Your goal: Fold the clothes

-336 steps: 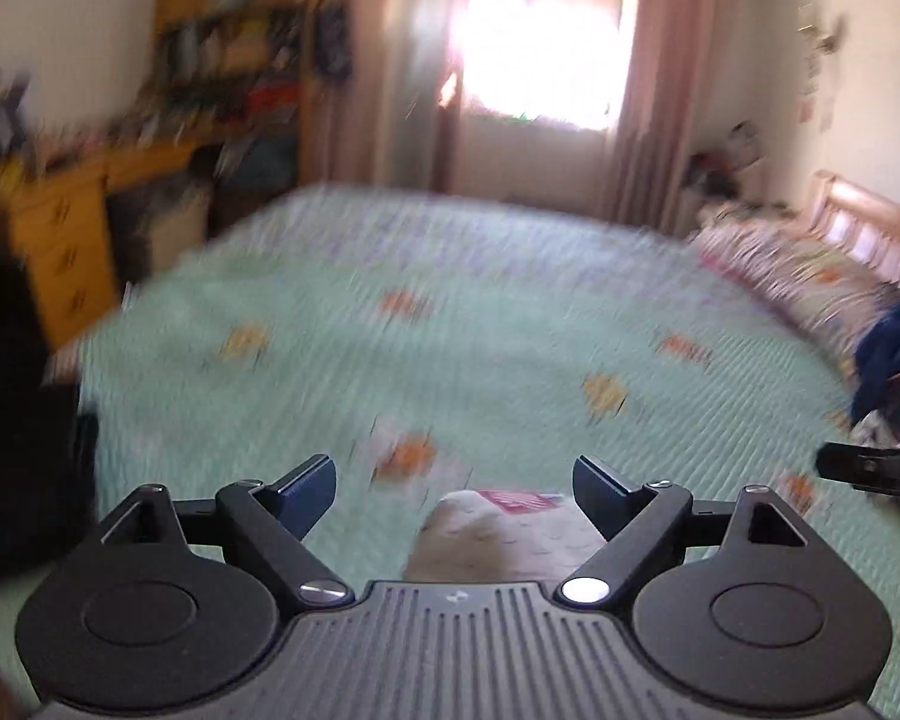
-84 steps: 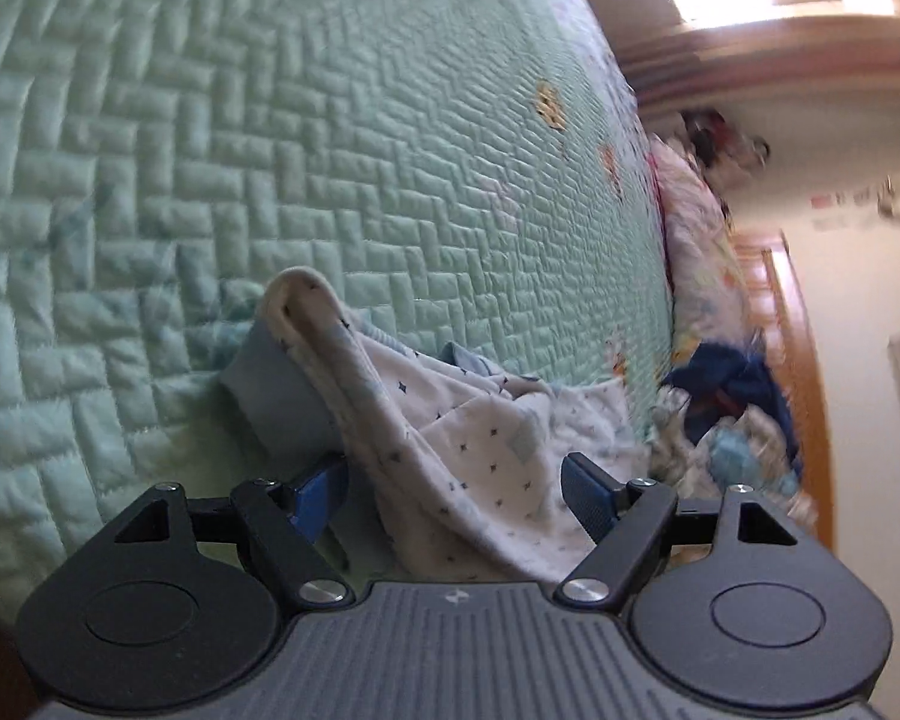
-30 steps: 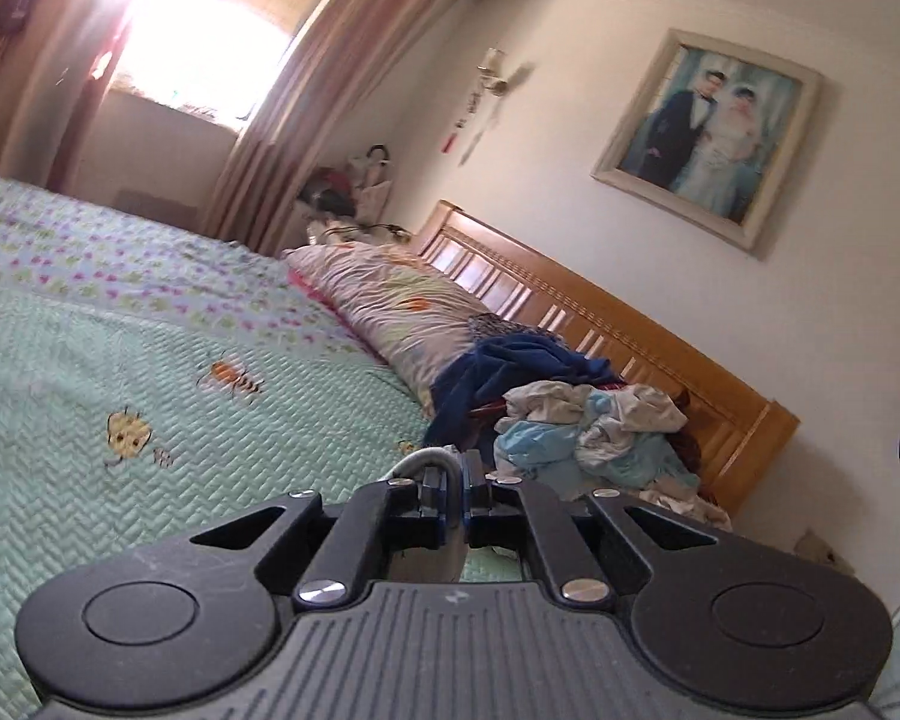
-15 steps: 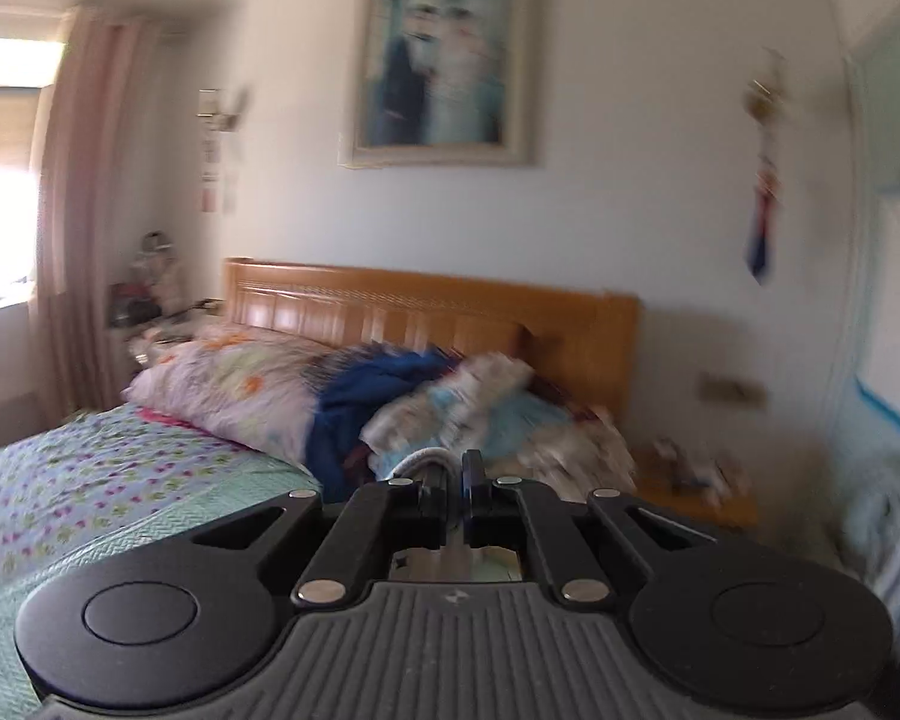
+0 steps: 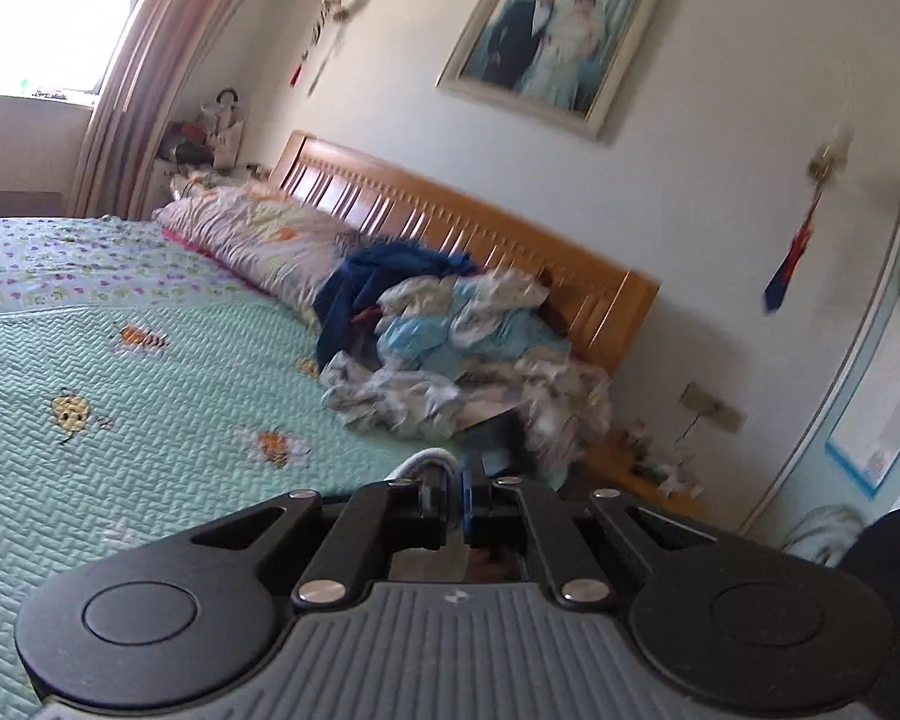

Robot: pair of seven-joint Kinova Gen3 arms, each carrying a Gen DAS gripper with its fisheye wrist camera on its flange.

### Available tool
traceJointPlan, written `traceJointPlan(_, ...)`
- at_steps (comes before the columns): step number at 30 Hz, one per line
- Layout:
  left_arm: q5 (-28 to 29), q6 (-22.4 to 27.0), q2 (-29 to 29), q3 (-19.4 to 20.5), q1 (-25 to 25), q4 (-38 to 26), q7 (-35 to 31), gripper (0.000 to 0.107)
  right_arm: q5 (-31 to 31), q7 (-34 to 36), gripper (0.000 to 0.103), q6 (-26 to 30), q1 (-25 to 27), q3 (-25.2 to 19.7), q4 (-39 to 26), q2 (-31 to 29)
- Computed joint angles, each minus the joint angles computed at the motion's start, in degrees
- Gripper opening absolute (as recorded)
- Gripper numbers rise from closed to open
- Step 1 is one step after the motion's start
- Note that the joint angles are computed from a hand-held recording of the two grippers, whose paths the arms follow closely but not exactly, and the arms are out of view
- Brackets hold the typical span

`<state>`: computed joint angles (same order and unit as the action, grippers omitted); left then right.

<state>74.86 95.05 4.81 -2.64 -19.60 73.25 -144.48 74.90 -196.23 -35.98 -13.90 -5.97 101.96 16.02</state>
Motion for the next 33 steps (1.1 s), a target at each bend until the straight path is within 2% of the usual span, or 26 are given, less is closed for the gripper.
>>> traceJointPlan(2,2.46,3.15,0.20,0.27,-2.33,-1.32,-0.99,0.004,4.66,-2.99,0.075,-3.05,0.43,-1.69,-3.79,3.67)
traceJointPlan(4,4.54,6.63,0.71,-0.81,-3.08,-4.42,-1.28,0.004,9.02,-5.92,0.075,-7.70,3.37,-5.32,-8.35,7.75)
traceJointPlan(9,9.46,9.38,0.70,-0.52,-5.21,-9.05,-2.10,0.005,13.04,-11.19,0.076,-19.35,5.67,-11.60,-20.50,19.93)
traceJointPlan(11,9.76,8.70,1.46,-0.02,-5.29,-10.38,-0.95,0.005,11.76,-13.93,0.086,-24.01,3.79,-11.96,-24.44,25.05)
traceJointPlan(13,8.56,7.88,2.14,0.59,-5.25,-10.36,-0.33,0.005,7.45,-14.23,0.087,-28.67,0.30,-10.21,-26.45,29.03)
traceJointPlan(15,6.91,6.62,2.78,1.19,-5.04,-10.04,0.34,0.005,2.78,-12.37,0.085,-33.15,-1.56,-10.32,-25.17,31.50)
traceJointPlan(16,6.24,5.90,3.14,1.40,-5.06,-9.83,0.79,0.005,0.45,-10.70,0.072,-34.59,-2.09,-10.68,-24.16,32.14)
traceJointPlan(17,5.50,4.74,3.39,1.60,-4.99,-9.76,1.44,0.005,-1.88,-8.69,0.043,-35.09,-2.44,-11.52,-22.83,32.44)
traceJointPlan(18,4.74,3.42,3.66,1.79,-4.89,-10.01,2.21,0.005,-4.21,-7.28,0.029,-35.01,-3.07,-11.83,-21.25,32.14)
traceJointPlan(19,4.03,2.06,3.97,2.02,-4.78,-10.45,3.02,0.005,-6.54,-5.81,0.002,-34.33,-3.71,-11.15,-20.00,30.84)
traceJointPlan(21,3.14,0.08,5.50,2.25,-4.30,-14.40,5.94,0.005,-11.20,-2.08,0.000,-31.66,-4.66,-10.04,-17.17,27.42)
traceJointPlan(24,2.28,-2.32,7.54,5.09,-5.49,-22.36,8.75,0.005,-18.19,4.82,0.000,-26.44,-0.09,-13.12,-15.08,21.41)
traceJointPlan(27,0.93,-2.23,8.70,7.27,-6.45,-30.32,9.31,0.006,-25.18,11.80,0.000,-27.52,4.19,-11.43,-11.87,13.45)
traceJointPlan(28,0.22,-1.42,9.24,8.03,-6.73,-32.98,9.58,0.006,-26.92,14.13,0.001,-27.55,4.12,-9.63,-9.54,10.80)
traceJointPlan(30,-1.06,0.37,10.53,9.80,-7.07,-37.54,10.59,0.006,-27.94,17.80,0.009,-25.04,3.91,-6.52,-5.83,5.49)
traceJointPlan(31,-1.75,1.28,11.57,10.72,-7.03,-40.15,11.70,0.006,-27.51,18.26,0.029,-22.71,3.30,-4.93,-3.59,3.07)
traceJointPlan(32,-2.46,2.01,12.47,11.65,-6.78,-42.16,12.80,0.006,-26.44,17.78,0.068,-20.38,2.23,-3.67,-1.93,1.69)
traceJointPlan(33,-3.13,2.58,13.12,12.58,-6.51,-43.48,13.67,0.006,-24.78,16.37,0.086,-18.05,0.13,-1.50,-1.01,1.33)
